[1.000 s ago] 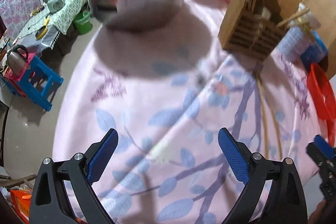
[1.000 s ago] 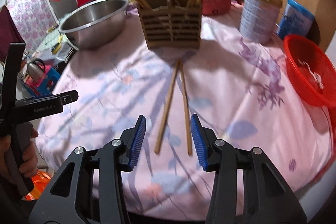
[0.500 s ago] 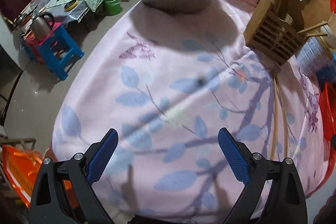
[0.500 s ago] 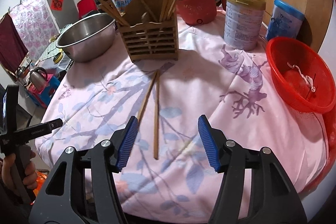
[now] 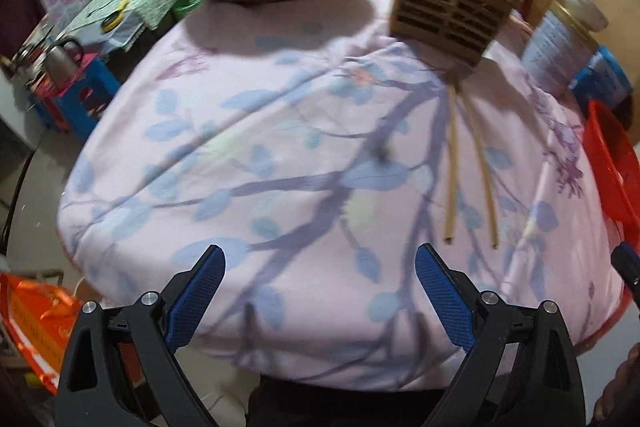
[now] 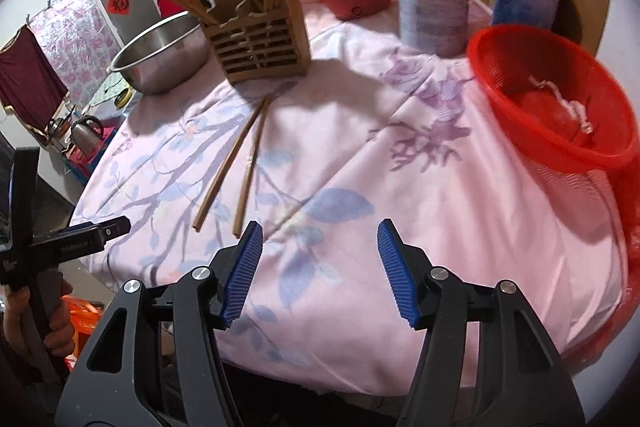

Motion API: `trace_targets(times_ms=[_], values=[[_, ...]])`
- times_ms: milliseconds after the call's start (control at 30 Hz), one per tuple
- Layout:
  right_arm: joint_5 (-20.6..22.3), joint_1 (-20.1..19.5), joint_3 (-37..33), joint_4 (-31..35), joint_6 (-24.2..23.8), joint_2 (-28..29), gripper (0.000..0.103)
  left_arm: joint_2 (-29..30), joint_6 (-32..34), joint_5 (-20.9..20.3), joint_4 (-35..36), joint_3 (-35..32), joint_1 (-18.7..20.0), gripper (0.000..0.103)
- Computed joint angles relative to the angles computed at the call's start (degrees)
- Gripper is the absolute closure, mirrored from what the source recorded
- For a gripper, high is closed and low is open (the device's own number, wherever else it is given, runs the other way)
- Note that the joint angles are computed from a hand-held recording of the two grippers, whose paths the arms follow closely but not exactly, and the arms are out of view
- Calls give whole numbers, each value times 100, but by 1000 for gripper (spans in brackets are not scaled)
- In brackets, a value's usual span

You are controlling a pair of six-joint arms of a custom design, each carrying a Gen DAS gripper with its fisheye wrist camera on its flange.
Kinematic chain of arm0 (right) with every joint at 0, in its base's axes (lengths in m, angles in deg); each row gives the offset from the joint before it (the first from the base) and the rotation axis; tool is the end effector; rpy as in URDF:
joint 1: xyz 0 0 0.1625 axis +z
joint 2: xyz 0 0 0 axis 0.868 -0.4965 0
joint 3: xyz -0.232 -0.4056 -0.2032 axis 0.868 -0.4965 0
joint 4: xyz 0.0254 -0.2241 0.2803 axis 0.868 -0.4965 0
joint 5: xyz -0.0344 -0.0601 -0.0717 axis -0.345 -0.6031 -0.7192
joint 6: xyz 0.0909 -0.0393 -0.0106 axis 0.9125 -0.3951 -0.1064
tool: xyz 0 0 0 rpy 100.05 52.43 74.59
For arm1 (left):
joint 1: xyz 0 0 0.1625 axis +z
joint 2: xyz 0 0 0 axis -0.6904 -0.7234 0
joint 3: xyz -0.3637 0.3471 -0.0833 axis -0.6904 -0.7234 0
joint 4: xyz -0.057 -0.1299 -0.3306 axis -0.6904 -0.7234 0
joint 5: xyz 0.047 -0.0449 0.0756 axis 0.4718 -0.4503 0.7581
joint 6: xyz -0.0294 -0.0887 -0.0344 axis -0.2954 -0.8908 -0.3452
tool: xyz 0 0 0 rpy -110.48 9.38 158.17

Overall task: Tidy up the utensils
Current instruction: 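Move both tools back down toward the last two chopsticks, then grasp a chopstick with the right tool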

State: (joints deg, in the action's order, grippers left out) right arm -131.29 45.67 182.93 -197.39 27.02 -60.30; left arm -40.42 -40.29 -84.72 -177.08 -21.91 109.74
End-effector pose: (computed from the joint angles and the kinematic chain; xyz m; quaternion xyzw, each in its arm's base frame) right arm 0.2366 -0.6231 0.1553 -0.1200 -0.8756 0.3344 0.3272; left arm -0.1551 -0.8273 0.1681 0.2152 0.9195 -0.1325 0.3010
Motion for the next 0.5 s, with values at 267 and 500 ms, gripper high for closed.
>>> trace_targets(times_ms=[267, 500], values=[[-267, 85, 194, -340, -37, -19, 44, 363, 1021, -442, -16, -204, -140, 16], [-357, 84, 321, -19, 375, -60, 44, 532, 1275, -830, 295, -393, -95, 50]])
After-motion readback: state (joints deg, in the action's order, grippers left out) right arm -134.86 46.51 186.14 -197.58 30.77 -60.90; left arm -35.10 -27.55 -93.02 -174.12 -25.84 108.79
